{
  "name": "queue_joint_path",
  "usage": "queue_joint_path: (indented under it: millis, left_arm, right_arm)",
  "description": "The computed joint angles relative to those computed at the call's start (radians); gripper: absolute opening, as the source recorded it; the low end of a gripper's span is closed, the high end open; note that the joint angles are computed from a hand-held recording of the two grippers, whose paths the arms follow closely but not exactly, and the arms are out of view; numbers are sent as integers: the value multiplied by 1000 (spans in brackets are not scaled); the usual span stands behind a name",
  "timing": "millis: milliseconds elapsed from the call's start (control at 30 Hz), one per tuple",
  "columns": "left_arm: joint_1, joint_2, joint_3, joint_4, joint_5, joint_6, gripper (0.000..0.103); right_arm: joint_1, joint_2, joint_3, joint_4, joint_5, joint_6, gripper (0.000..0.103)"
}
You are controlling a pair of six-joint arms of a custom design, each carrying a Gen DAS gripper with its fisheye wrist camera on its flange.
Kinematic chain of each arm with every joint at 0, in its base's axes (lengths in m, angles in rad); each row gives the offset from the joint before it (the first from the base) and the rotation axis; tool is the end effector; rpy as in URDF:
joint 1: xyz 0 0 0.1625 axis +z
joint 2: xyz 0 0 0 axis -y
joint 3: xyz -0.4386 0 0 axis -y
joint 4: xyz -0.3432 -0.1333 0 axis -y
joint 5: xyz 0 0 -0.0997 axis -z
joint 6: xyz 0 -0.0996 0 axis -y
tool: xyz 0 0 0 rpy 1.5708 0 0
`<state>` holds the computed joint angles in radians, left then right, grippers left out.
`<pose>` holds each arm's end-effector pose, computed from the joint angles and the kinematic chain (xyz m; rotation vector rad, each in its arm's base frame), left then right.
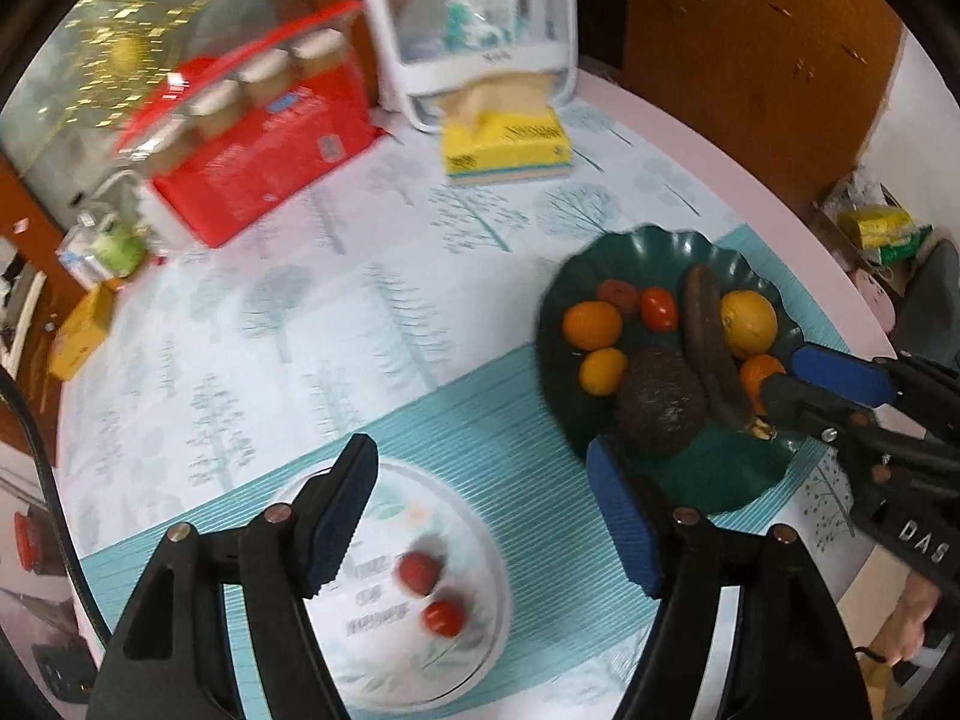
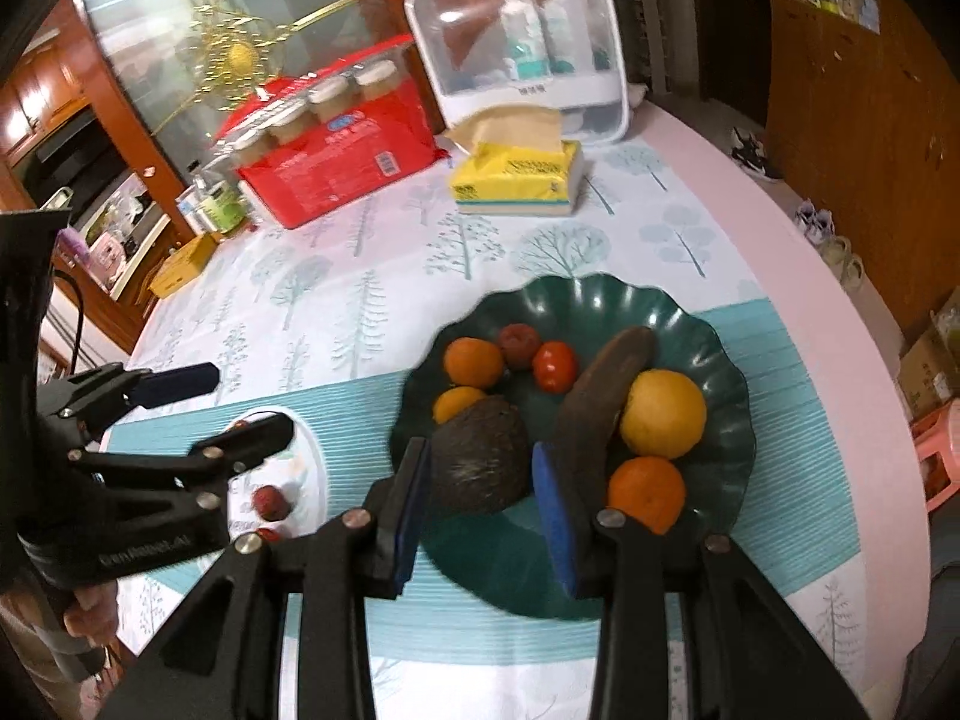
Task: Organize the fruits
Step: 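Withdraw both tools from the green plate back toward the white plate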
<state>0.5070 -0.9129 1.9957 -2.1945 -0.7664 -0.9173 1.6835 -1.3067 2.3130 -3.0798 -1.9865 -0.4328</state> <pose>-0.3269 -0.4161 0.1003 0.3935 2.2610 -0.5199 0.1408 -0.4162 0.2641 0.5646 -2.5409 0.5715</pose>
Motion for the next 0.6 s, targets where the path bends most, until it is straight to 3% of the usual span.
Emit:
queue_joint_path:
  millis: [167,367,600]
  left_arm:
    - [-63,-132,41,164,68,-144,79]
    - [-127,-283,64,393,122,-314,79]
    - [-163,-401,91,562,150,-445,80]
  right_arm:
    - [104,-33,-7,26,-16,7,36]
    - [226,-33,-44,75,-6,23,36]
    - [303,31,-87,126,10,61,38]
